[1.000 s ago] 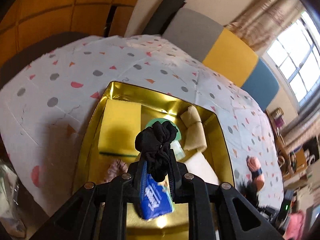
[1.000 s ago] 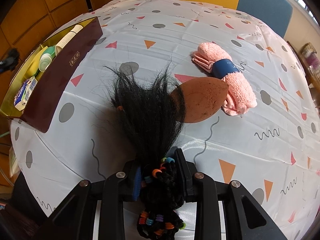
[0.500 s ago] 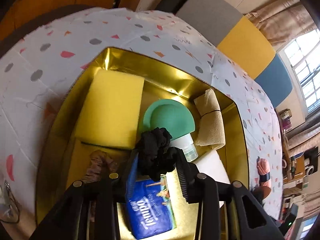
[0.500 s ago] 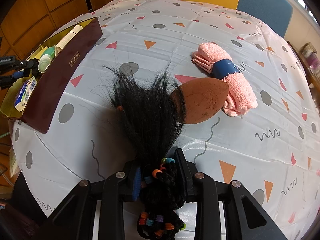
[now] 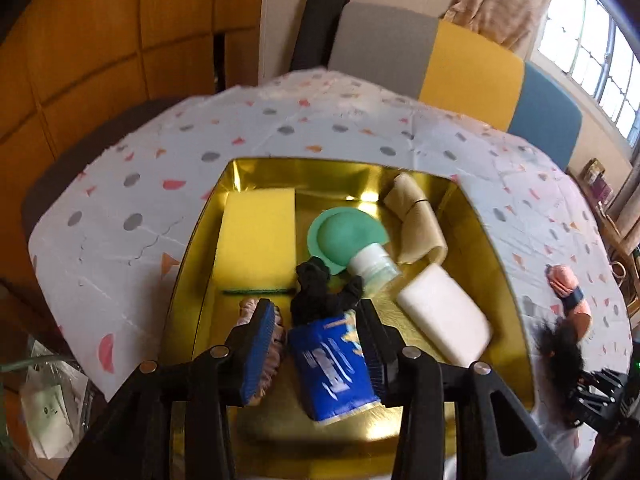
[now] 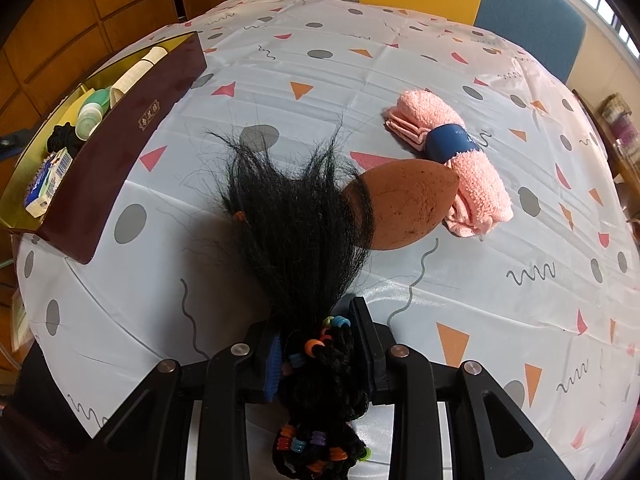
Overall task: Organize soft objects
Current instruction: 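Carry the black cloth into the gold tray and open the left gripper, then carry the black hair extension into the gold tray and open the right gripper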
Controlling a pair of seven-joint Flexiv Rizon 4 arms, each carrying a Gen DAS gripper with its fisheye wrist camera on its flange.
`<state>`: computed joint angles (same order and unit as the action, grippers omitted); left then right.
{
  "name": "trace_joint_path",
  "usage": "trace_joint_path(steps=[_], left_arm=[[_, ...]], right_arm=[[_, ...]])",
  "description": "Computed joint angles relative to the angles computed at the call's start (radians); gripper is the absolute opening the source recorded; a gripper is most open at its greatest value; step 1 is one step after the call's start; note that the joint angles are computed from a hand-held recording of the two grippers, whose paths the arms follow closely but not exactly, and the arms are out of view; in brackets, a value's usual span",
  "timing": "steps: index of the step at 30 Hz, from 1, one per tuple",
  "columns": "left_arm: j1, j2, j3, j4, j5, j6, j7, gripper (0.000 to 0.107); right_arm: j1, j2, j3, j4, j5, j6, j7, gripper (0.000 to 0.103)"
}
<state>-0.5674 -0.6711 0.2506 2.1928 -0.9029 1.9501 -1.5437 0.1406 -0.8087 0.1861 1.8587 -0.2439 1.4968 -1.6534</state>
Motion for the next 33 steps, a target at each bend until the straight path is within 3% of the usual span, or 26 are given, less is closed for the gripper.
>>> trace_joint_path(steps=[3,8,17,28,33], left_arm=[[-0.077,0.009,0.024,0.029,-0.053,0.056,0.018,0.042],[-0.120,0.020,-0.017,0.059,-0.134,0.151,0.077,0.042],[-0.050,0.051,-0.138,0.111,-0.132,0.258,0.090,0.042],[0.044,0.069,-0.258,0.171,-0.105,0.356,0.072,0.042],[0.061,0.075,-0.272,0.198,-0.097,0.369,0.055,0.042]], right_arm=[[0.008,0.001,-0.009,0.003,0.000,0.007,0.003,0.031],[0.029,0.001,-0.034,0.009,-0.007,0.022,0.016,0.031],[0.092,0.006,-0.104,0.025,-0.019,0.044,0.086,0.031],[0.242,0.007,-0.263,0.060,-0.046,0.090,0.225,0.031],[0.210,0.012,-0.223,0.039,-0.044,0.050,0.269,0.030]])
